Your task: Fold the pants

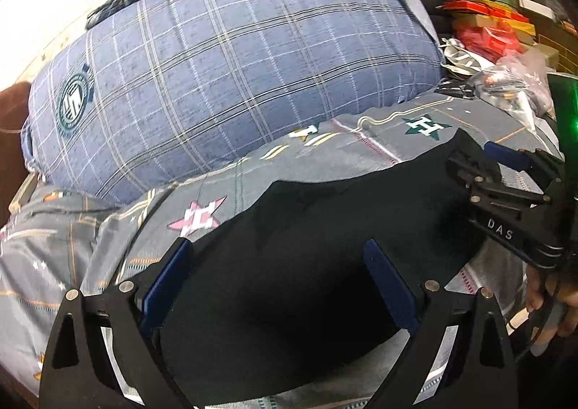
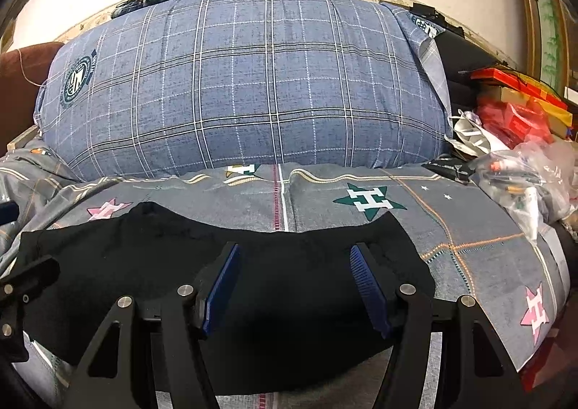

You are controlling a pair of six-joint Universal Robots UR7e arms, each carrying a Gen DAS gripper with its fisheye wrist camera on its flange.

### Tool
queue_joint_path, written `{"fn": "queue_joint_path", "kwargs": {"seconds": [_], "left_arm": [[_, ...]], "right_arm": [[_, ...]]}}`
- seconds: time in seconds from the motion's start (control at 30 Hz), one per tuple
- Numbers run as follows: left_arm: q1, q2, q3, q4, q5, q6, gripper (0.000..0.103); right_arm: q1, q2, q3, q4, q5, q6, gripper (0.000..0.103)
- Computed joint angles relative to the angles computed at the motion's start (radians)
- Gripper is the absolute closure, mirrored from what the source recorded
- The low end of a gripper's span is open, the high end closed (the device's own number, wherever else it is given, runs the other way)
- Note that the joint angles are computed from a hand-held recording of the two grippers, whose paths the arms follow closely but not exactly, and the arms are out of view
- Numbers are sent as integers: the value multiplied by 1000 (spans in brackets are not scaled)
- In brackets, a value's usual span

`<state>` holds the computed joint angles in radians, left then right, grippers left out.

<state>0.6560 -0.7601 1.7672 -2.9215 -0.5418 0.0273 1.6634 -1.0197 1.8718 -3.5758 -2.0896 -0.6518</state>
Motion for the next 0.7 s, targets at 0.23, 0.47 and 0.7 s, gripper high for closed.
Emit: {"fn": "queue_joint_path", "kwargs": {"seconds": [0.23, 0.47, 0.7], "left_arm": [[-9, 39, -29, -21, -15, 71, 6], [20, 59, -102, 104, -87, 40, 6], [50, 122, -276, 282, -207, 45, 6]], "right_arm": [[-74, -110, 41, 121, 124, 151, 38], [-283, -292, 88, 347, 533, 540, 39], [-358, -321, 75, 461, 635, 683, 39]]}}
